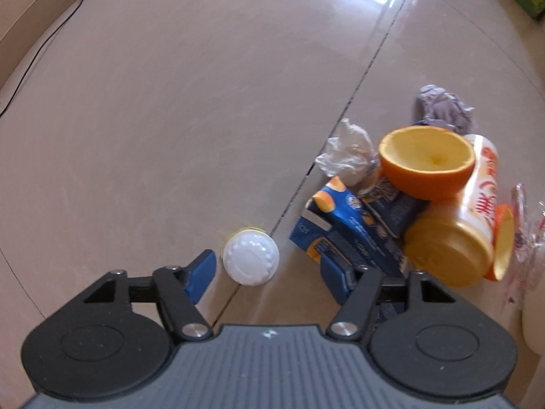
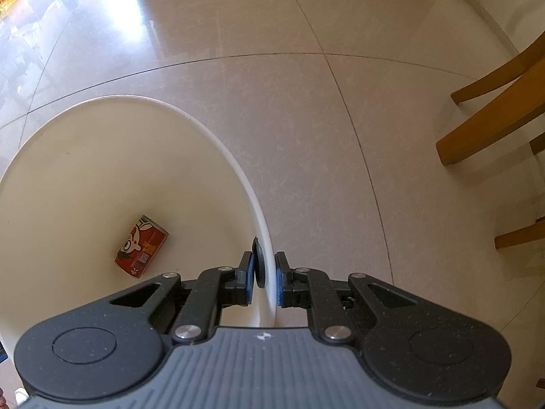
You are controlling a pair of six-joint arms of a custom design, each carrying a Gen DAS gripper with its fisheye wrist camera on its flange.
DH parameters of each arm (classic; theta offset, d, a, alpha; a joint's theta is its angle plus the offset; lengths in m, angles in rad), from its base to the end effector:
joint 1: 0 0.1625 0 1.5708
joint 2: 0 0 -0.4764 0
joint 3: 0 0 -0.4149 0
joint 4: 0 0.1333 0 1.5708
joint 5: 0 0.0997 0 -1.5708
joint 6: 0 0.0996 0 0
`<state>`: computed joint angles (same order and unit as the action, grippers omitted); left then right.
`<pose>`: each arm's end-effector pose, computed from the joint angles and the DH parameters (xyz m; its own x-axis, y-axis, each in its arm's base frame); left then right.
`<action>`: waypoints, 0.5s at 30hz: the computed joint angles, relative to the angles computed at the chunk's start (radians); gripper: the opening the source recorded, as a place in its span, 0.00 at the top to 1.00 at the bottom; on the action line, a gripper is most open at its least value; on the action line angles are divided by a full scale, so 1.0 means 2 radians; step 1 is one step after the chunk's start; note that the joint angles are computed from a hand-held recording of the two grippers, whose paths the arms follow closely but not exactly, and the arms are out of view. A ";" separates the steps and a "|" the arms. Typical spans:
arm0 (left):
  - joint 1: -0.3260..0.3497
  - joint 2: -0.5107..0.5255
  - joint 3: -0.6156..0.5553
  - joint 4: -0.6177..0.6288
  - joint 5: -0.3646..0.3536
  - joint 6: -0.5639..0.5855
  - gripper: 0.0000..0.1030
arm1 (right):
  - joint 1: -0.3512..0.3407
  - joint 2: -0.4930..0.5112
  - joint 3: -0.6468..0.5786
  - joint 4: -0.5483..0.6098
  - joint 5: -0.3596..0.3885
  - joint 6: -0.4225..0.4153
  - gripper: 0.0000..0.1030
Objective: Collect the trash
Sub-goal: 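Move the left tool to the white bottle cap and grasp it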
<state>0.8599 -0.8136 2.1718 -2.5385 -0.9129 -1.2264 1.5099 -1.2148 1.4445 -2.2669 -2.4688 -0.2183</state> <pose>-0.1641 -0.4882 -0.0077 -0.7191 -0.4257 -0.5492 -0.2177 0.8886 -0.4037 0.0135 -0.6891 0.5040 -0.5981 0.1866 0.7794 -0.0770 0.9546 -0.2877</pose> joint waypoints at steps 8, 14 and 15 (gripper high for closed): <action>0.011 0.015 -0.015 0.020 -0.003 -0.009 0.57 | 0.000 0.000 0.003 -0.009 -0.002 -0.007 0.85; 0.007 0.023 -0.022 0.034 -0.002 -0.008 0.67 | 0.000 0.000 0.004 -0.010 -0.001 -0.007 0.85; 0.006 0.024 -0.023 0.038 -0.001 -0.010 0.67 | 0.000 0.000 0.003 -0.009 -0.001 -0.006 0.85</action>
<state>0.8710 -0.7659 2.1256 -2.4634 -0.9152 -1.2464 1.5099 -1.2152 1.4500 -2.2851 -2.4717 -0.2308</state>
